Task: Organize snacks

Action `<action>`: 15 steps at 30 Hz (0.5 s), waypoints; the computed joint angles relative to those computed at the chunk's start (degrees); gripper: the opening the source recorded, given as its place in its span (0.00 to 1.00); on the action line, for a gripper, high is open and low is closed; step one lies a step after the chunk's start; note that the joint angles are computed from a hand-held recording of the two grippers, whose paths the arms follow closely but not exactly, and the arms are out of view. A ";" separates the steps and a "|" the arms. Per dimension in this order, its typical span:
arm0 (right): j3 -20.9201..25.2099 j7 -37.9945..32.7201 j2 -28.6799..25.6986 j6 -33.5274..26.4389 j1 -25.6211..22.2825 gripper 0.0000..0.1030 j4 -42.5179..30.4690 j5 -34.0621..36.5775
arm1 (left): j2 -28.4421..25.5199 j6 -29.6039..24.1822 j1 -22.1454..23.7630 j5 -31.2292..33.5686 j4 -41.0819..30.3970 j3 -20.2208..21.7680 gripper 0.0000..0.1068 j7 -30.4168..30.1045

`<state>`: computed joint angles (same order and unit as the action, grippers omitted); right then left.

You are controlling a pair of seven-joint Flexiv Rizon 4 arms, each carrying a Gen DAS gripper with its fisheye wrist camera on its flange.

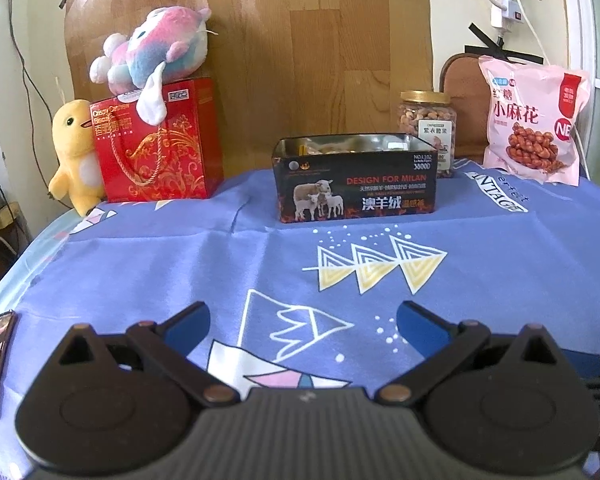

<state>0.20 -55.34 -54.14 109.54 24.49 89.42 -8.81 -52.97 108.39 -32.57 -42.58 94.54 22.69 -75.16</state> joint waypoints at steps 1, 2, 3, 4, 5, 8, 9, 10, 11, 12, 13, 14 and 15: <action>-0.60 0.07 0.03 0.19 0.46 1.00 0.06 0.51 | -0.01 0.26 -0.10 -0.11 0.09 0.13 0.96 -0.17; -1.24 0.15 0.06 0.33 0.96 1.00 0.14 1.08 | 0.08 0.59 0.01 -0.08 0.26 -0.02 0.96 -0.24; -1.67 0.23 0.01 0.36 1.23 1.00 0.06 1.50 | 0.24 0.86 0.36 0.07 0.34 -0.42 0.96 -0.20; -2.07 0.41 0.01 0.31 1.52 1.00 0.04 2.01 | 0.49 1.20 0.81 0.27 0.52 -1.03 0.96 -0.16; -2.40 0.66 0.00 0.29 1.76 1.00 0.01 2.54 | 0.75 1.45 1.32 0.45 0.67 -1.67 0.96 -0.08; -3.48 1.62 0.01 1.23 2.65 1.00 0.11 4.67 | 1.51 1.78 2.70 1.25 1.20 -3.51 0.96 0.56; -4.26 1.75 0.06 1.64 3.30 1.00 0.27 5.50 | 1.53 1.56 2.58 1.08 1.24 -3.43 0.96 0.87; -4.96 1.84 0.07 1.87 3.92 1.00 0.31 6.22 | 1.32 1.11 1.95 0.52 1.13 -2.74 0.96 1.20; -5.38 1.87 0.10 2.00 4.31 1.00 0.35 6.73 | 0.99 0.52 1.03 -0.24 0.95 -1.68 0.96 1.43; -5.46 1.86 0.12 1.98 4.41 1.00 0.34 6.92 | 0.74 0.03 0.24 -0.77 0.88 -0.79 0.96 1.48; -5.54 1.82 0.13 1.97 4.51 1.00 0.38 7.06 | 0.57 -0.65 -0.31 -1.08 0.74 -0.09 0.96 1.46; -5.62 1.78 0.16 1.93 4.64 1.00 0.41 7.19 | 0.67 -1.05 -0.32 -0.83 0.79 -0.03 0.96 1.25; -5.66 1.78 0.15 1.95 4.72 1.00 0.42 7.33 | 0.67 -1.60 -0.51 -0.72 0.76 0.32 0.96 0.90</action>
<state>-5.45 -53.57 -53.99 111.49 29.21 89.83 -1.48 -52.29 106.79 -33.08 -43.30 95.30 23.01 -74.26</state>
